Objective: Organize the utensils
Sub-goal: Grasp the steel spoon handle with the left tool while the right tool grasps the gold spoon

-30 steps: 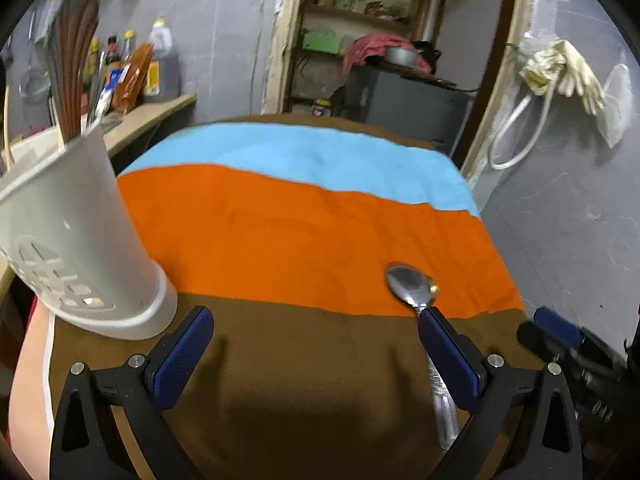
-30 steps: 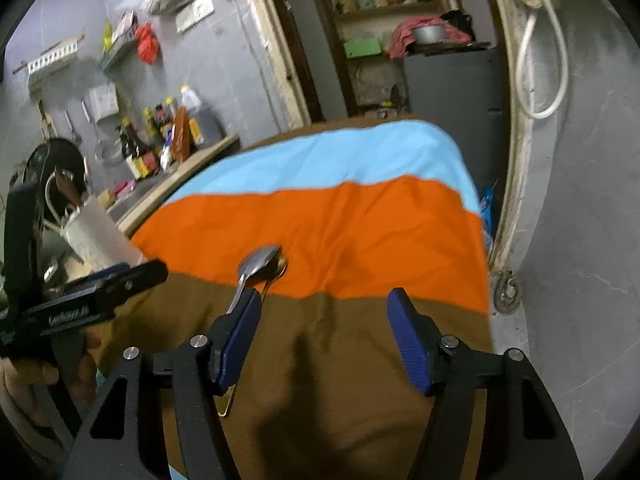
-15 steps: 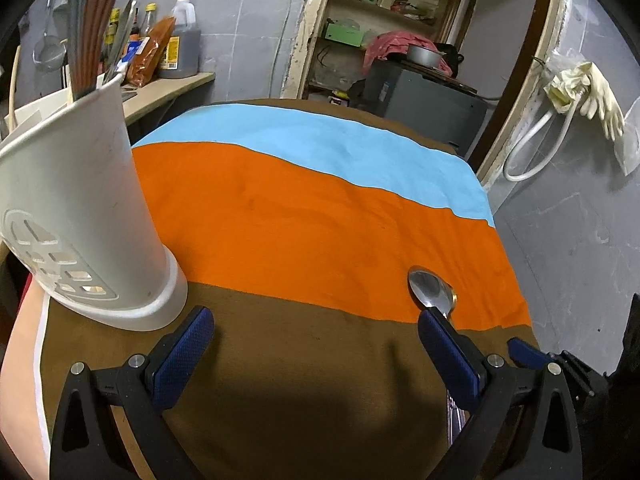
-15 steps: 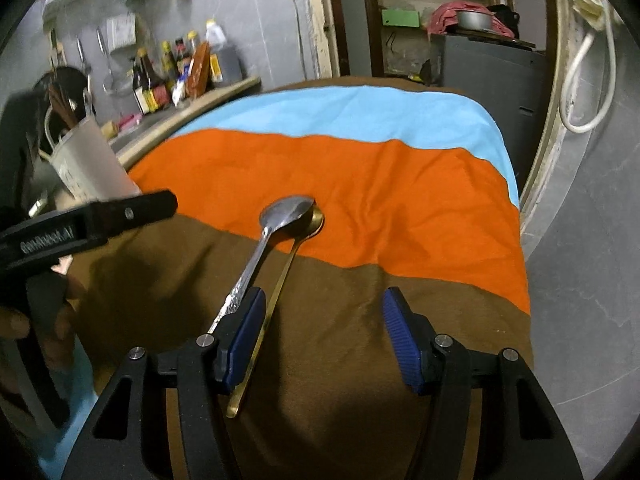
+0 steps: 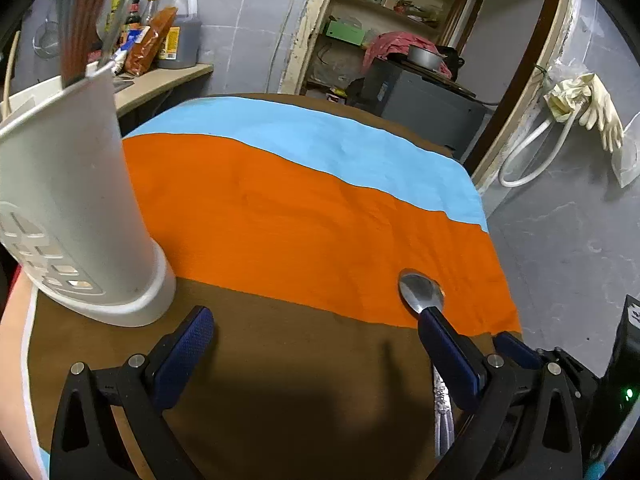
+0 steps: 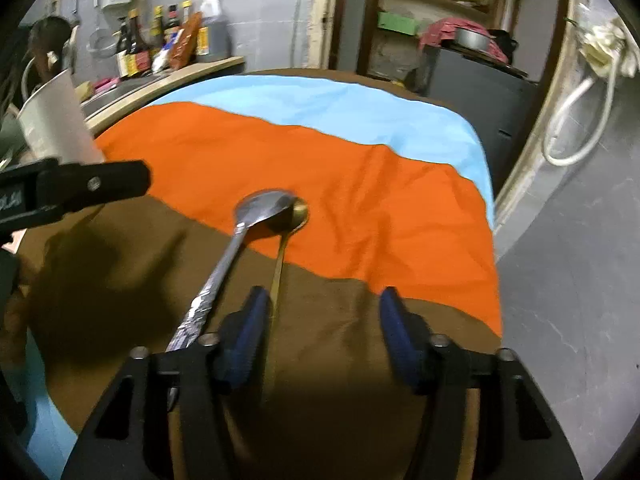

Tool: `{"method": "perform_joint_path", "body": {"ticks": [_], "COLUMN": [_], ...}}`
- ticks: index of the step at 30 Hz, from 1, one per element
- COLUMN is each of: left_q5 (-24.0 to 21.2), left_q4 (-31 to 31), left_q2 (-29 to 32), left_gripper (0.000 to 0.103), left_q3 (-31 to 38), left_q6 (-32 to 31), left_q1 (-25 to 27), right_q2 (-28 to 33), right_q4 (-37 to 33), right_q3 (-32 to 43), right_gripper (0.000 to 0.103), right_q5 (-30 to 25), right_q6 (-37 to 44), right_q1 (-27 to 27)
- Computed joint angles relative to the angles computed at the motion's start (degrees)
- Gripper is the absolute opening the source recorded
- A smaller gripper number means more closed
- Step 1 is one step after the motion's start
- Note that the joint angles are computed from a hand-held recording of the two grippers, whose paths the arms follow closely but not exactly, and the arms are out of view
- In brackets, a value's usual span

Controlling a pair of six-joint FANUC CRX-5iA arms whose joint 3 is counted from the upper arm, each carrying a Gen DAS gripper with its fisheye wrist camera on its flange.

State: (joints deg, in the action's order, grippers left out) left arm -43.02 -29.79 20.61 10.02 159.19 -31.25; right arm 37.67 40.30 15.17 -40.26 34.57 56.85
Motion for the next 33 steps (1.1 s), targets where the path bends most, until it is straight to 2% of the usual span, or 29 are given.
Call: {"method": "perform_joint_path", "body": {"ticks": [2,5,11,15,18,20,21,24,28,33], "left_q5": [1.54,4.04,10.16,13.16,13.65,12.95,13.63,13.95,14.99,13.23], "left_q4": [1.21,3.78,13.49,20.86,25.47,26.15,29.45,34.74,42.95,46.34], "left_q2": [0.12,0.3,1.64,3.4,4.7,5.35,5.71,6.4,7.2,8.49], "left_gripper": [0.102,0.097,0.077,0.061,0.048,0.041,0.034,0.024,0.02,0.02], "left_q3": [-0.27,-1.0,-2.66,-2.93,-2.51,-1.59,-2.03,-2.56,-4.07,-2.84], "left_q6": [-1.25,-4.29,-14.96,-23.45,-29.38,-31.14,-34.44,-39.15,-46.29,-49.3], "left_q1": [0.37,0.99,2.75,3.69,4.21,4.24,4.77,5.74,6.78,7.2], "right_q2": [0.0,-1.54,-4.19,-4.99,-4.36,-4.17,-3.85,-2.28,0.29,3.37], "right_q4": [0.35,-1.92,-3.16,-4.74,-9.12,-13.02,-16.27,-25.37,-33.76,-36.04], "right_q3": [-0.03,-1.96,-6.34,-7.82,-6.33,-5.31,-4.11,0.53,6.55,12.53], "right_gripper": [0.026,0.014,0.004,0.004,0.004,0.004,0.004,0.005,0.005,0.005], "right_q5": [-0.91,1.47,5.15,7.31,8.39,9.23,9.42,7.99,5.17,1.43], "right_q6": [-1.47,-2.97,-6.62,-6.19,-2.45,0.83,3.95,13.3,22.22,27.5], "right_q1": [-0.35,-1.62,-3.5,-4.17,-5.12,-5.8,-6.27,-7.47,-9.14,-9.87]}}
